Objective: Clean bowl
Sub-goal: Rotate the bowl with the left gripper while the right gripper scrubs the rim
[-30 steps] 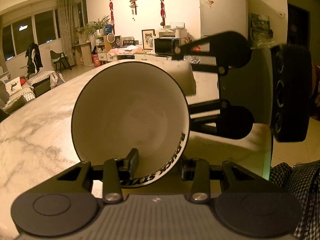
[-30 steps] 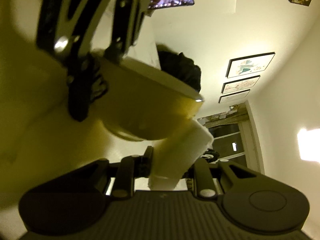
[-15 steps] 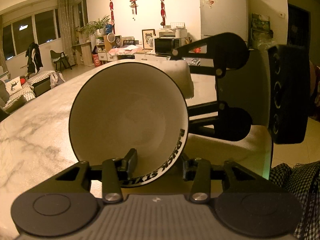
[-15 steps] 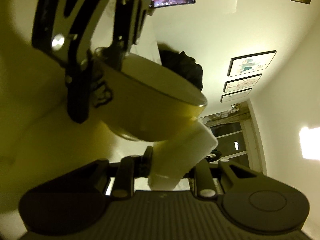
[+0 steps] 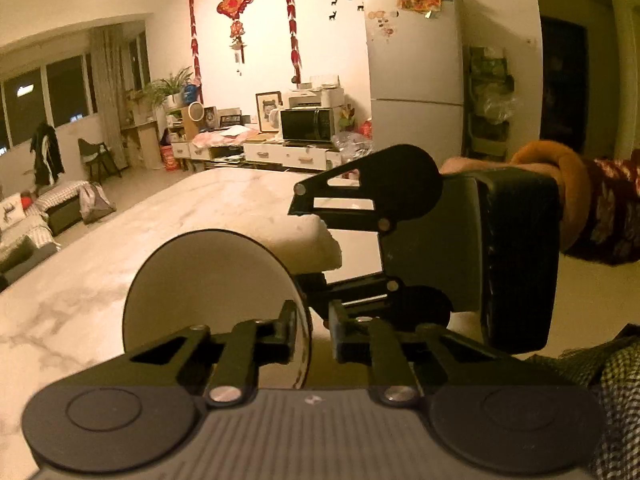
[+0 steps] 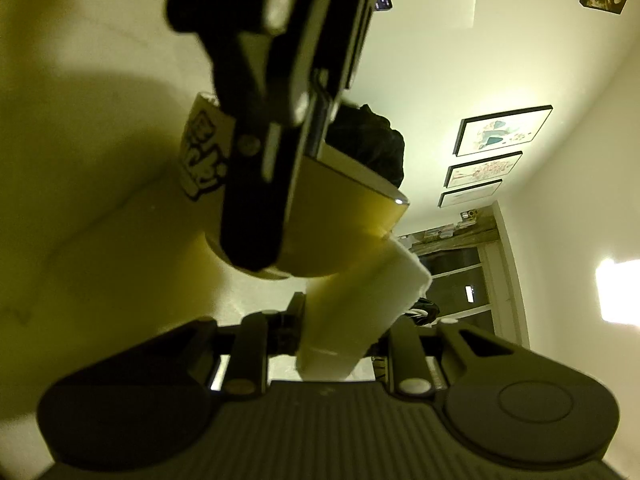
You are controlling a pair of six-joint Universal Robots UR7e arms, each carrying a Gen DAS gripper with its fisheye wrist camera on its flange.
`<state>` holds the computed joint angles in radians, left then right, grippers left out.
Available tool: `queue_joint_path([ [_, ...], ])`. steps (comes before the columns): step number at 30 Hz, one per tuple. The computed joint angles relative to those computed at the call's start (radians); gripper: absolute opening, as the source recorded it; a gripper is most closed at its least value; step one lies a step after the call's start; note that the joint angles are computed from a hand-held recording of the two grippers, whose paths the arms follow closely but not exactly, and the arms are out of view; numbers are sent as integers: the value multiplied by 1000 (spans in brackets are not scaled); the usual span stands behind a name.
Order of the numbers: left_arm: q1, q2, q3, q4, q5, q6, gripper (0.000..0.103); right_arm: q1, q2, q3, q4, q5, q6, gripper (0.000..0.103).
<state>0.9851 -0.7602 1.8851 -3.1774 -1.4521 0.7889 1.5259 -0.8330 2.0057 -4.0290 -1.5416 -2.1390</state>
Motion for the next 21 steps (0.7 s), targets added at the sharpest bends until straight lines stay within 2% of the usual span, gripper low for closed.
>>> queue_joint_path([
  [4,17,2,24,-10,8,-21,11,0,-1,3,-6,10,1,24],
  [7,29,7,36,-26,14,-40,16,1,1,3,-11,16,-5,24],
  [9,29,13,36,-34,40,-39,26,-8,0,18,-28,31,-10,24],
  [10,28,17,36,-40,59,-32,26,-14,-2,30,-39,41,-14,24],
  [15,40,16,19,-14,46,-35,29,-14,-5,38,-61,80,-35,24],
  [21,47,16,4,8,40,-47,33,-20,-4,49,-65,77,-35,24],
])
